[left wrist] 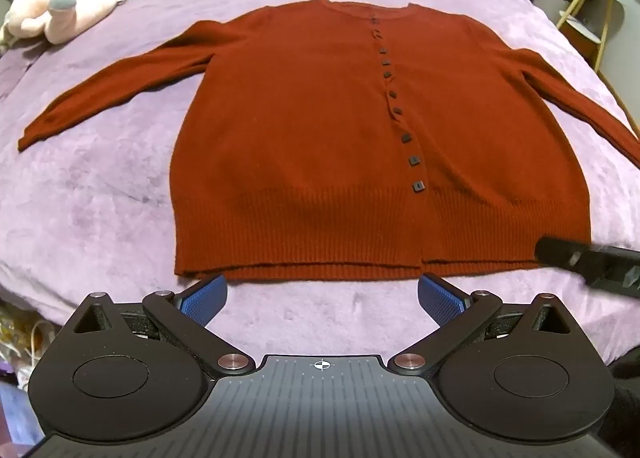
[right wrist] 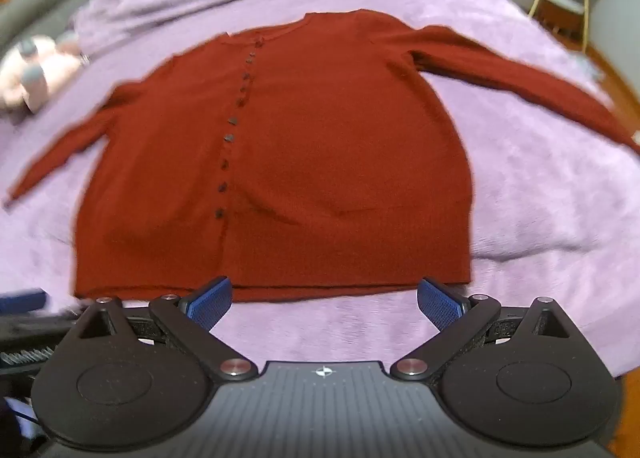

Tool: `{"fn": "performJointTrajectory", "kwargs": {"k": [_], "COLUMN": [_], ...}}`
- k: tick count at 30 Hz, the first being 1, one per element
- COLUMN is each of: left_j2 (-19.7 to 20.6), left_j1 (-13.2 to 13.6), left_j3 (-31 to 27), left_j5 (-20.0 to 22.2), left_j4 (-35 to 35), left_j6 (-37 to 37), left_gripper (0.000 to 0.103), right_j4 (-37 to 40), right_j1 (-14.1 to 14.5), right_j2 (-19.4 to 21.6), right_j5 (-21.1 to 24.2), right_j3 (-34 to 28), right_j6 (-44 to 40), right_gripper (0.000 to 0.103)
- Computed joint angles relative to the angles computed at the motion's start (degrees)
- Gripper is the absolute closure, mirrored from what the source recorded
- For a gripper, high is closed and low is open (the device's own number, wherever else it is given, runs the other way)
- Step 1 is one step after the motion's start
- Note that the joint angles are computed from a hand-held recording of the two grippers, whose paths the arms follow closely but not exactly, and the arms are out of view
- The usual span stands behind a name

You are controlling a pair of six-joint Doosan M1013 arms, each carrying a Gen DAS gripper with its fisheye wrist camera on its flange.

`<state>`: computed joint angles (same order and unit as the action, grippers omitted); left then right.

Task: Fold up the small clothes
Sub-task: 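Move the right gripper toward the cuff of a cardigan sleeve, then grasp the sleeve cuff with the right gripper and fold it across the body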

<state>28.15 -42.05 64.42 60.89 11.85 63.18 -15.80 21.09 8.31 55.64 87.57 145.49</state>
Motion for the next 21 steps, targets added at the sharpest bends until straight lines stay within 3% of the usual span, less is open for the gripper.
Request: {"fn": "performJointTrajectory", "kwargs": {"k": [2,5,7,9,10,13,17,19,20,21], "left_j2": [-0.29,-0.77,-0.91,-0.52,-0.28,0.43,0.91,1.29,1.62,1.93], "left_j1": [0.35,0.83,1.33,1.37,1.19,0.7,0.9,1.18,1.27,1.28], "left_j3": [0.53,1.63,2.18,1.66,1.3,0.18,-0.38,-0.88,-1.31,-1.7], "left_j5": [-1.39,-4.36,-6.38,-6.24,-5.96,-5.54,-7.55,-8.31,-8.62,-8.7], "left_j4": [-1.01,-2.19,-4.27,-4.33,-3.25,-0.95,-2.1,-4.0,-4.96,-5.4], "left_j6": [0.47,0.92,2.86,4.12,3.91,2.8,0.35,-0.37,-0.72,-0.88], "left_gripper": [0.0,0.0,0.0,0.0,0.0,0.0,0.0,0.0,0.0,0.0], "right_j4": [0.03,-11.33,-8.21,-5.73,-8.99,-22.42,-35.63,-37.4,-37.22,-37.58], "right_j1": [-1.52,-3.24,-5.99,-8.23,-9.08,-10.77,-16.13,-18.6,-19.68,-20.5], "right_j2": [-2.62,-6.48,-7.34,-7.55,-7.94,-8.77,-9.57,-8.85,-8.46,-8.2], "right_j5": [-9.61,-24.53,-28.77,-28.51,-28.12,-26.86,-29.54,-29.2,-28.57,-27.91], "right_j3": [4.23,11.64,13.86,14.74,15.5,17.71,21.78,22.41,22.58,22.91], "right_j6": [3.5,18.34,16.92,16.46,20.72,36.84,60.56,67.22,69.23,71.55], "right_gripper": [0.004,0.004,0.004,0.004,0.004,0.004,0.005,0.023,0.042,0.049]}}
